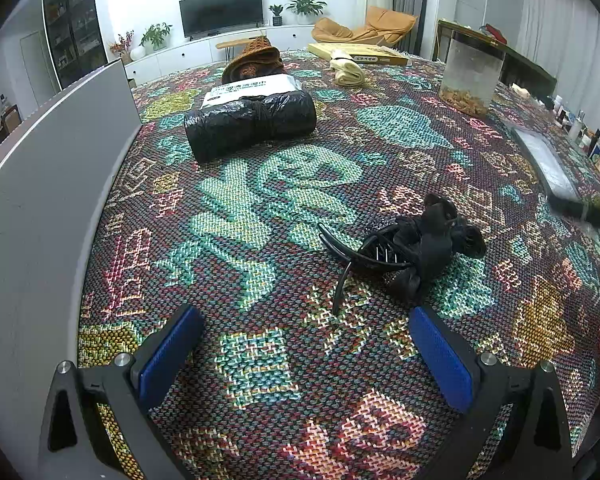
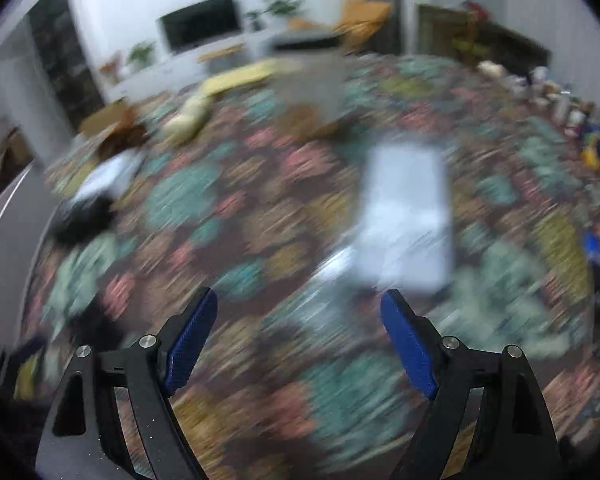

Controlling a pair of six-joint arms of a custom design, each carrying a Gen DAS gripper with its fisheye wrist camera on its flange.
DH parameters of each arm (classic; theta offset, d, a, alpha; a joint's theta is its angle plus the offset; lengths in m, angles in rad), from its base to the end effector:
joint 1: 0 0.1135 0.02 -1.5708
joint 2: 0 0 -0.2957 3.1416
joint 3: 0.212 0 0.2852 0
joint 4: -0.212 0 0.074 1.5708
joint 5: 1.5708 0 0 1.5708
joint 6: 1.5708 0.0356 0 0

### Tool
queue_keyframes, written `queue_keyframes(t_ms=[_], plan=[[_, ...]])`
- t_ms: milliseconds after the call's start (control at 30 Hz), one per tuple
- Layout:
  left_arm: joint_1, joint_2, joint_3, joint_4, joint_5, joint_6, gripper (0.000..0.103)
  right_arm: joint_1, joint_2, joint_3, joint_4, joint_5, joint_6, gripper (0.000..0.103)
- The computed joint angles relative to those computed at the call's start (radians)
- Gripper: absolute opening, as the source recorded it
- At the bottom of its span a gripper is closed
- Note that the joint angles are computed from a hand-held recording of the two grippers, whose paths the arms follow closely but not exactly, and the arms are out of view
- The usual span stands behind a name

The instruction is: Organize soft objects

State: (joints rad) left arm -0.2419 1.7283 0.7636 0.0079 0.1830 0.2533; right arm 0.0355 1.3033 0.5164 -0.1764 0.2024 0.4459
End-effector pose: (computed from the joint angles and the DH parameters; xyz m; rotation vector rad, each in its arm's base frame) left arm 0.3260 -0.0871 0.1215 0.6881 2.4232 -0.2265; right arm 0.2434 0.0015 0.1542 0.5885 2.4363 -0.0599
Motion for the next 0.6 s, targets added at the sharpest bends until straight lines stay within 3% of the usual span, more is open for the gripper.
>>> queue_keyframes(t_ms=[133, 400, 600], plan=[[0.0, 0.0, -0.001, 0.001, 0.0, 0.0, 0.103, 0.088, 0.066, -0.017, 0.032, 0.075, 0.066, 0.086], [0.0, 0.0, -0.001, 0.001, 0.0, 0.0, 0.103, 0.107, 0.107, -0.008, 0.012, 0.187, 0.103, 0.088], [0.0, -0.001, -0.001, 0.001, 0.0, 0.0, 0.103, 0.092, 0.098, -0.018, 0.023, 0.173, 0.098, 0.089]])
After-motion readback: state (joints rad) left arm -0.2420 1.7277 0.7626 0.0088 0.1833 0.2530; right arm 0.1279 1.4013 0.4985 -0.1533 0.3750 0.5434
